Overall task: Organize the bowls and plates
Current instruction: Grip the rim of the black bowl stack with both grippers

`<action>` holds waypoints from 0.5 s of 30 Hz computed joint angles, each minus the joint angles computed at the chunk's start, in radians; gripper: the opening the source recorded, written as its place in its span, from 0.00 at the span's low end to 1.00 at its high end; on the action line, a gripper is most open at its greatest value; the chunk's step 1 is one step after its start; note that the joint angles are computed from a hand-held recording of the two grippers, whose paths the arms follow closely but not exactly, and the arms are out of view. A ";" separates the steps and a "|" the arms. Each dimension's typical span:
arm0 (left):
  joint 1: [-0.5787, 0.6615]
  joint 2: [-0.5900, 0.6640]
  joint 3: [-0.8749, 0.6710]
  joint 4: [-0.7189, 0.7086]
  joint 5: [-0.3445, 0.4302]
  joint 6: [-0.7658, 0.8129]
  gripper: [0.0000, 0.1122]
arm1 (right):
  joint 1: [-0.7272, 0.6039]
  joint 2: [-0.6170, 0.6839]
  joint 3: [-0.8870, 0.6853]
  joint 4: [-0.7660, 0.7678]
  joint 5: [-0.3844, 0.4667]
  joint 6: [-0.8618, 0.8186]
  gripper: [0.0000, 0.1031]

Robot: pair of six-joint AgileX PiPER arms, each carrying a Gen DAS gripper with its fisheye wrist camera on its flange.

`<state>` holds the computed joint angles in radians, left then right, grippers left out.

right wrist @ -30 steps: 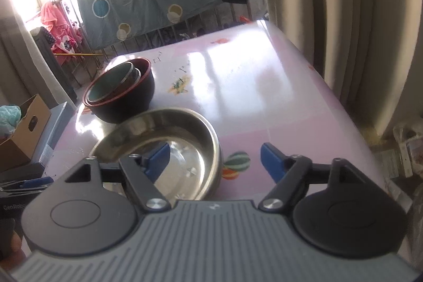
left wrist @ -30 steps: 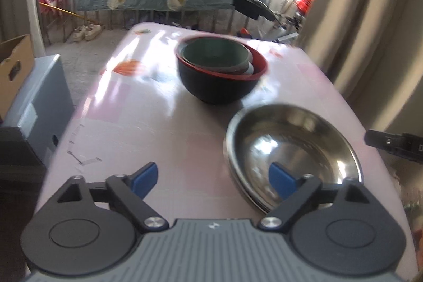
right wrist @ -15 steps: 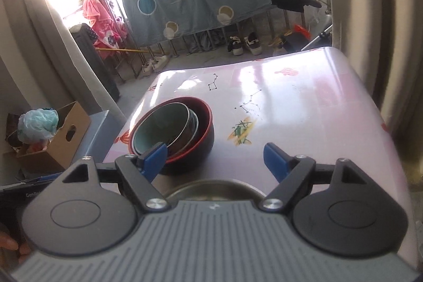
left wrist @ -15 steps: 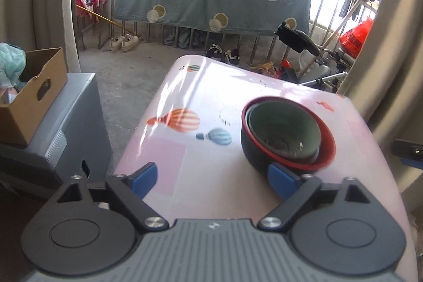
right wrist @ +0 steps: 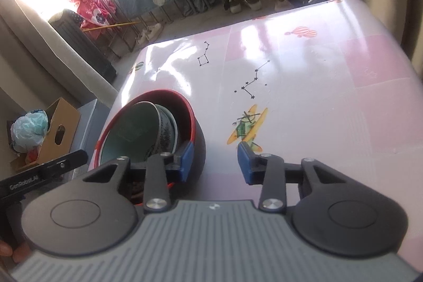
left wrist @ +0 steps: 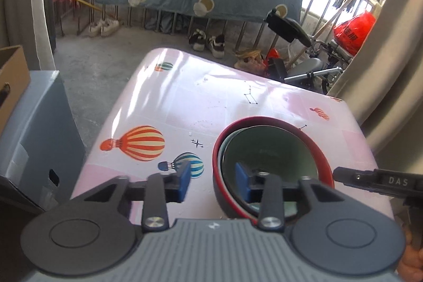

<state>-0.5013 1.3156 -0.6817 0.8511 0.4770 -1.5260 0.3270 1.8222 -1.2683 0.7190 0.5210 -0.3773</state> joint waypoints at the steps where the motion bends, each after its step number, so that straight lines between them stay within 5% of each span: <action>1: 0.021 0.014 -0.009 -0.033 -0.018 0.038 0.25 | 0.002 0.009 -0.013 -0.002 0.002 0.001 0.33; 15: 0.070 0.043 -0.013 -0.074 -0.060 0.136 0.14 | 0.008 0.076 -0.108 -0.016 0.077 -0.018 0.28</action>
